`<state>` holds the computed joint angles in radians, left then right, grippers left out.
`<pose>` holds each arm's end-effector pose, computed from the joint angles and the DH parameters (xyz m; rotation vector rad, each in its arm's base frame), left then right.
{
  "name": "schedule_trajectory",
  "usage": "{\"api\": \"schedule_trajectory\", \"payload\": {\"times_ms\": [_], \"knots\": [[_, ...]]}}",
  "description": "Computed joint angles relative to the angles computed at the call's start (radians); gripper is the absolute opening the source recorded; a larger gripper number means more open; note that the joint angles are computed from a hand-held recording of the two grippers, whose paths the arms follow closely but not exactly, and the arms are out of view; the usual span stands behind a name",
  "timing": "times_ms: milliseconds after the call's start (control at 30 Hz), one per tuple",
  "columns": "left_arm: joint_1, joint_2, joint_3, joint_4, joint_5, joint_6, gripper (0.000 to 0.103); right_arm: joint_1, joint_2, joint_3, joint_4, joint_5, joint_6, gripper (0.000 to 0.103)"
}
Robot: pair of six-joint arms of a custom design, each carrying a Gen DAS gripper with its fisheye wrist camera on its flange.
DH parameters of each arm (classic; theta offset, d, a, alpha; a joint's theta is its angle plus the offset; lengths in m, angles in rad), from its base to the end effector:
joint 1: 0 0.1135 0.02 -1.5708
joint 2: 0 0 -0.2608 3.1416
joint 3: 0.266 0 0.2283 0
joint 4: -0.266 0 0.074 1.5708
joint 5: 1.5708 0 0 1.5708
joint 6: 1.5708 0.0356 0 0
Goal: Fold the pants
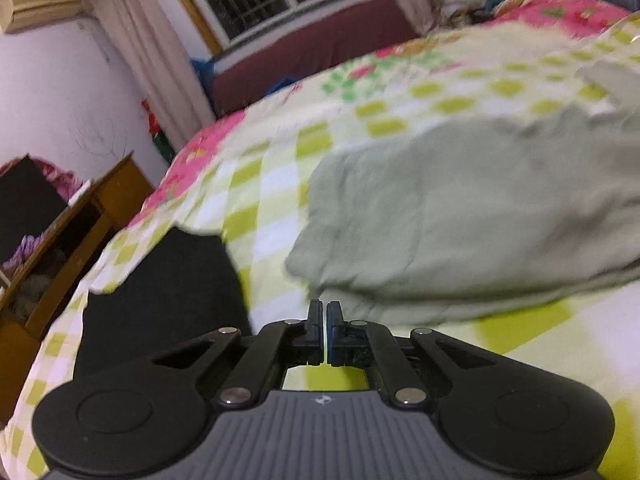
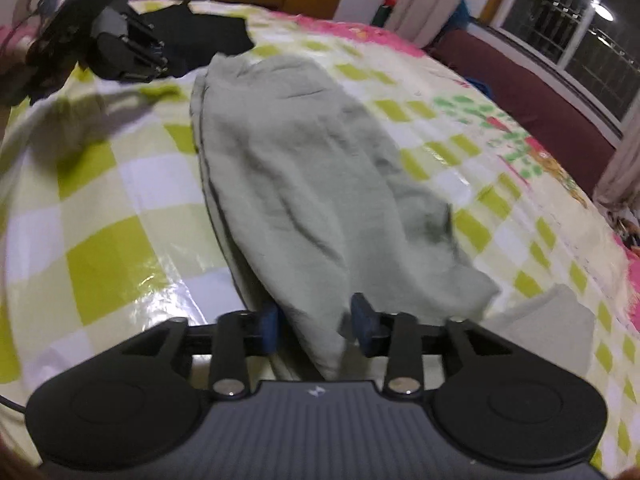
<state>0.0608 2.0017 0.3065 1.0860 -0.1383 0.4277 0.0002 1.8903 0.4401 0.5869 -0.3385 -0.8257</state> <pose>0.2500 0.0201 0.0619 0.3238 2.1815 0.4261 0.2579 0.0119 0.0679 -1.0860 2.1067 0.0199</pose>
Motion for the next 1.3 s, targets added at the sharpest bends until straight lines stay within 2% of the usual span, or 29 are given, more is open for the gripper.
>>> {"api": "schedule_trajectory", "payload": {"times_ms": [100, 200, 267, 400, 533, 667, 767, 833, 867, 900, 933, 967, 1033, 1167, 1267, 1300], "knots": [[-0.108, -0.052, -0.006, -0.055, 0.011, -0.060, 0.019, -0.088, -0.071, 0.022, -0.107, -0.047, 0.049, 0.040], [-0.258, -0.040, 0.014, -0.081, -0.006, -0.100, 0.022, -0.201, -0.068, 0.113, -0.202, -0.061, 0.152, 0.043], [-0.354, -0.024, 0.029, -0.086, -0.027, -0.117, 0.023, -0.256, -0.011, 0.224, -0.243, -0.020, 0.249, 0.046], [-0.485, 0.003, 0.107, -0.180, 0.012, -0.136, 0.023, -0.323, 0.095, 0.452, -0.372, -0.017, 0.375, 0.046], [-0.564, 0.055, 0.147, -0.222, -0.020, -0.097, 0.023, -0.290, 0.273, 0.719, -0.447, 0.038, 0.533, 0.049], [-0.571, 0.043, 0.126, -0.215, -0.020, -0.093, 0.023, -0.235, 0.511, 1.088, -0.595, 0.100, 0.761, 0.050], [-0.563, 0.045, 0.138, -0.227, -0.009, -0.108, 0.023, -0.178, 0.660, 1.306, -0.655, 0.232, 0.821, 0.052], [-0.566, 0.046, 0.136, -0.224, -0.013, -0.112, 0.023, -0.151, 0.735, 1.412, -0.688, 0.325, 0.819, 0.046], [-0.571, 0.043, 0.127, -0.217, -0.019, -0.114, 0.023, -0.151, 0.750, 1.432, -0.688, 0.343, 0.824, 0.026], [-0.568, 0.041, 0.128, -0.219, -0.018, -0.107, 0.023, -0.161, 0.746, 1.435, -0.699, 0.339, 0.840, 0.011], [-0.569, 0.040, 0.128, -0.221, -0.020, -0.106, 0.023, -0.181, 0.748, 1.462, -0.736, 0.303, 0.857, 0.002], [-0.573, 0.034, 0.126, -0.226, -0.024, -0.109, 0.023, -0.205, 0.732, 1.457, -0.755, 0.256, 0.872, 0.002], [-0.585, 0.020, 0.126, -0.244, -0.039, -0.119, 0.024, -0.256, 0.649, 1.350, -0.706, 0.178, 0.869, 0.002], [-0.630, -0.009, 0.132, -0.270, -0.082, -0.131, 0.024, -0.443, 0.370, 0.999, -0.558, -0.094, 0.892, 0.002], [-0.680, -0.018, 0.151, -0.307, -0.116, -0.145, 0.024, -0.636, 0.186, 0.791, -0.507, -0.275, 0.894, 0.002], [-0.696, -0.015, 0.161, -0.321, -0.126, -0.150, 0.024, -0.687, 0.145, 0.755, -0.520, -0.305, 0.881, 0.002]]}}
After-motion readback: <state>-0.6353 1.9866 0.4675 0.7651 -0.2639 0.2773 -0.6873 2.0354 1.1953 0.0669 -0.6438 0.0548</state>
